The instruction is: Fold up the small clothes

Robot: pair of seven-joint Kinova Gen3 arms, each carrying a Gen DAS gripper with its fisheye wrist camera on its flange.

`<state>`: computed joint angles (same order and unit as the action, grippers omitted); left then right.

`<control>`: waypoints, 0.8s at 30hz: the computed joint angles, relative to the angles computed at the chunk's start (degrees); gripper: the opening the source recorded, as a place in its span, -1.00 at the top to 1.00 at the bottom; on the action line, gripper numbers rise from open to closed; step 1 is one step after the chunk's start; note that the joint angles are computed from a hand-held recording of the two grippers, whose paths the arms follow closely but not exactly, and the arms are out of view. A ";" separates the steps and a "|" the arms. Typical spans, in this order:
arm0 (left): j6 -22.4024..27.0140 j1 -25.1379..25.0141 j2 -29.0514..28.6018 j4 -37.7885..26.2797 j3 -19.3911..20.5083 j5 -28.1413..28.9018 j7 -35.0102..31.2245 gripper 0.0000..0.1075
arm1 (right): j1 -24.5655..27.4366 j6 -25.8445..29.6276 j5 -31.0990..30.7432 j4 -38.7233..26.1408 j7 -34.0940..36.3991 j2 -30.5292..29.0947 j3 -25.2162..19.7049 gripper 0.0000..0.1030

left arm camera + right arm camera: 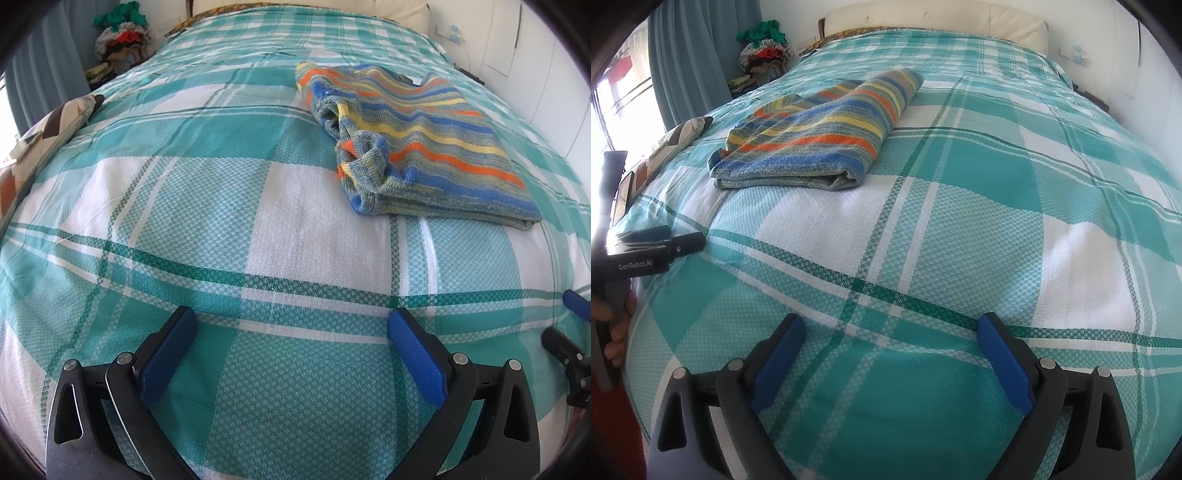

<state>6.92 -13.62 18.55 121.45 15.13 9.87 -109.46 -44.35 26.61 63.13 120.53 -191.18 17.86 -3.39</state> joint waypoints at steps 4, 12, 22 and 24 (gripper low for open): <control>-0.01 0.09 0.00 0.00 -0.10 -0.11 0.12 -0.91 | 0.06 0.17 -0.35 -0.12 0.34 0.09 -0.15 -0.84; 0.03 1.51 -0.02 -0.10 -1.48 -0.74 0.82 -0.91 | -0.39 1.41 -1.25 -0.62 1.27 0.47 -0.25 -0.86; -0.33 2.01 0.05 -0.01 -1.83 -1.40 1.47 -0.91 | -0.55 1.48 -1.98 -0.82 2.11 0.53 -0.05 -0.88; -0.49 1.68 0.08 0.07 -1.51 -1.48 1.47 -0.91 | -0.59 1.47 -2.00 -0.82 2.12 0.53 0.00 -0.88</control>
<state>6.42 -11.94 18.63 121.52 13.62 8.39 -108.00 -44.94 28.08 61.13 119.71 -189.06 18.39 -3.40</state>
